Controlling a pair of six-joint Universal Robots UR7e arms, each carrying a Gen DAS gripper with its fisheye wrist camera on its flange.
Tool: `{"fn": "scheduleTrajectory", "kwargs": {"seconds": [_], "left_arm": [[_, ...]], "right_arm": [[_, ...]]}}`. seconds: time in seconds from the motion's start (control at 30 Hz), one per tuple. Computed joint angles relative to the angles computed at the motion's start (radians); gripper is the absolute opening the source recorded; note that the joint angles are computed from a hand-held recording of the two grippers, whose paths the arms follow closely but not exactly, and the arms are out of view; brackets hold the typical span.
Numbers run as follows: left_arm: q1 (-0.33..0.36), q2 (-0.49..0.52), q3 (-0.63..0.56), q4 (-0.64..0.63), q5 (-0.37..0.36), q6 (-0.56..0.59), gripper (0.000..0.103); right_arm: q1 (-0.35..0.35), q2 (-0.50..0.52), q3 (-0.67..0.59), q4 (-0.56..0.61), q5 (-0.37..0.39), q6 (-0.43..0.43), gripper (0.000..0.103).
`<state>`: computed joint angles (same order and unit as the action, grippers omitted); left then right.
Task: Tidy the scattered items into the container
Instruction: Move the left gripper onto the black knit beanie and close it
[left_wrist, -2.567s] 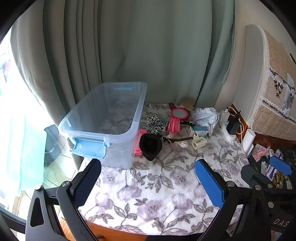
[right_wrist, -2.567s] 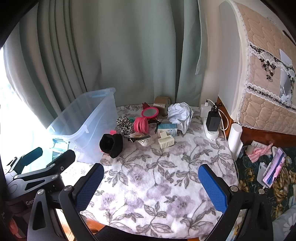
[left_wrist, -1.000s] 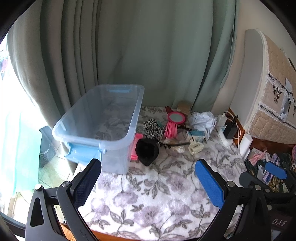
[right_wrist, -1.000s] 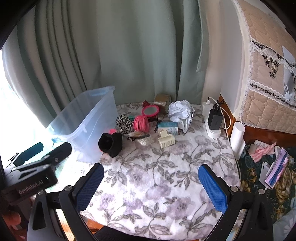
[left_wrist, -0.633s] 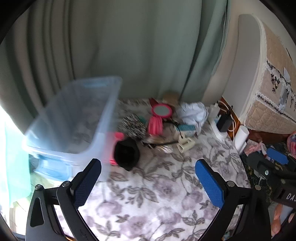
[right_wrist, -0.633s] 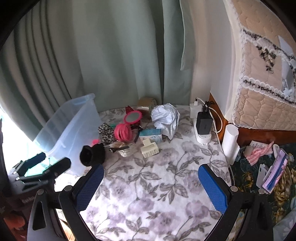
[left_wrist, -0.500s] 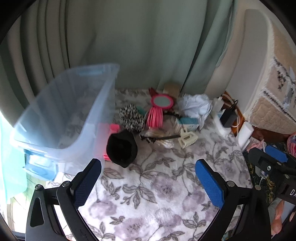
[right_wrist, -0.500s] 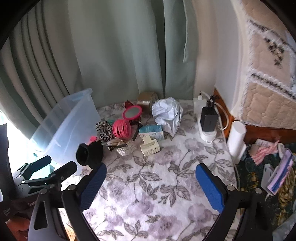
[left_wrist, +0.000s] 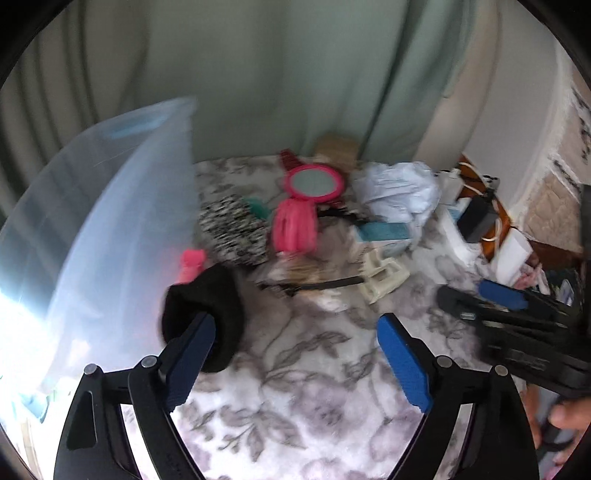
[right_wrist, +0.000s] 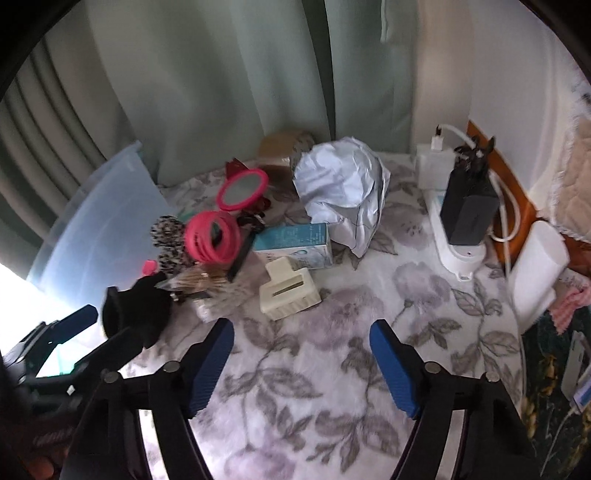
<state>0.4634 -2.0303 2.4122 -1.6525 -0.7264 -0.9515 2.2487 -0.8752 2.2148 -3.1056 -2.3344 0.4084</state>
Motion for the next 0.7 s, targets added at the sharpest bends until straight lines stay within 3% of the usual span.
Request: {"fn": "scheduleTrajectory", "kwargs": {"seconds": [0.13,0.57,0.7], "left_arm": [[0.038,0.018,0.005,-0.061,0.003,0.034,0.090],[0.041,0.019,0.013,0.276,0.113,-0.286,0.090],[0.044,0.045,0.010,0.324,0.131,-0.336,0.090]], "right_arm": [[-0.043,0.022,-0.004,-0.032,0.028,-0.054,0.074],[-0.120,0.109,-0.045,-0.066,0.089,-0.183,0.073],[-0.134,0.134,-0.060,-0.089,0.114,-0.219,0.074]]}}
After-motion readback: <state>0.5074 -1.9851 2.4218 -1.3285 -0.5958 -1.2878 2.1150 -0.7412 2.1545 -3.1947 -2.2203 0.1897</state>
